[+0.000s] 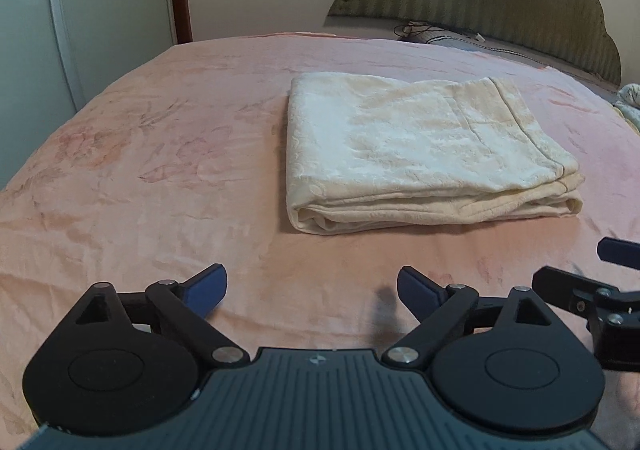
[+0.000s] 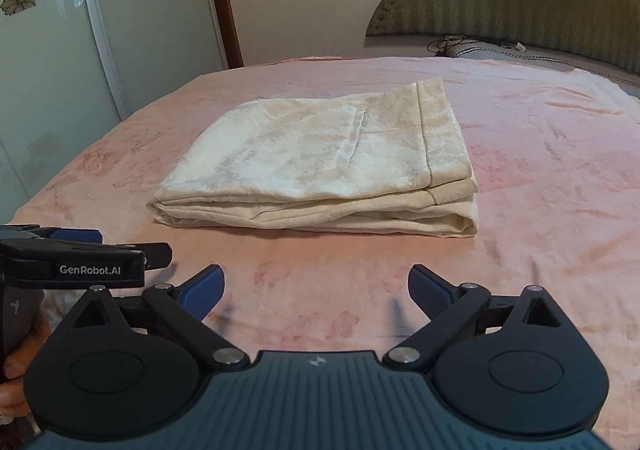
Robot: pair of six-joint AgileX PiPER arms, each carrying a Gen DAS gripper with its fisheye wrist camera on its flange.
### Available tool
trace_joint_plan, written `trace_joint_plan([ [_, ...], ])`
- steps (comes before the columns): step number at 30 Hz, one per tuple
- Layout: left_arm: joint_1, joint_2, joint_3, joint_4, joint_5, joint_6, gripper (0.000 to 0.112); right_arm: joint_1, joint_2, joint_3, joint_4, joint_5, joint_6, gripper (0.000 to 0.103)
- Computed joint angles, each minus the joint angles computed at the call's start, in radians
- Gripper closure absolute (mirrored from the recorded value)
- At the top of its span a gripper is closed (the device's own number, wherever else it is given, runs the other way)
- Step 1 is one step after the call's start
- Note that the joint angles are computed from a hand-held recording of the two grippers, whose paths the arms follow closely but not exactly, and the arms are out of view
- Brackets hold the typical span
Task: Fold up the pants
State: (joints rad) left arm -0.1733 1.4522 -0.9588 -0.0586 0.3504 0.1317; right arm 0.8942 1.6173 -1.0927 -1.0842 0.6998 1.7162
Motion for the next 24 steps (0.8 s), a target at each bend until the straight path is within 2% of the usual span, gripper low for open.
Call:
trace_joint_plan([
  [2,-0.027,0.006,0.01,0.094,-0.007,-0.072,0.017,0.002,0.034,-0.025,0.025,0.046,-0.009,0.004],
  [5,-0.063,0.004,0.049,0.27,-0.056,-0.233,0.016,-0.017,0.025,0.011,0.011,-0.006,0.029,0.004],
  [8,-0.079,0.002,0.081,0.425,-0.103,-0.402,0.013,-0.022,0.03,0.028,-0.014,-0.017,0.08,0.004],
  [18,-0.055,0.013,0.105,0.366,-0.151,-0.393,0.009,-0.009,0.071,0.018,-0.026,0.008,0.091,0.002],
  [20,-0.057,0.016,0.107,0.389,-0.157,-0.419,0.009,-0.006,0.078,0.015,-0.027,0.011,0.086,0.001],
  [24,-0.073,0.015,0.117,0.531,-0.163,-0.567,0.009,-0.001,0.093,0.004,-0.025,0.02,0.076,0.0],
])
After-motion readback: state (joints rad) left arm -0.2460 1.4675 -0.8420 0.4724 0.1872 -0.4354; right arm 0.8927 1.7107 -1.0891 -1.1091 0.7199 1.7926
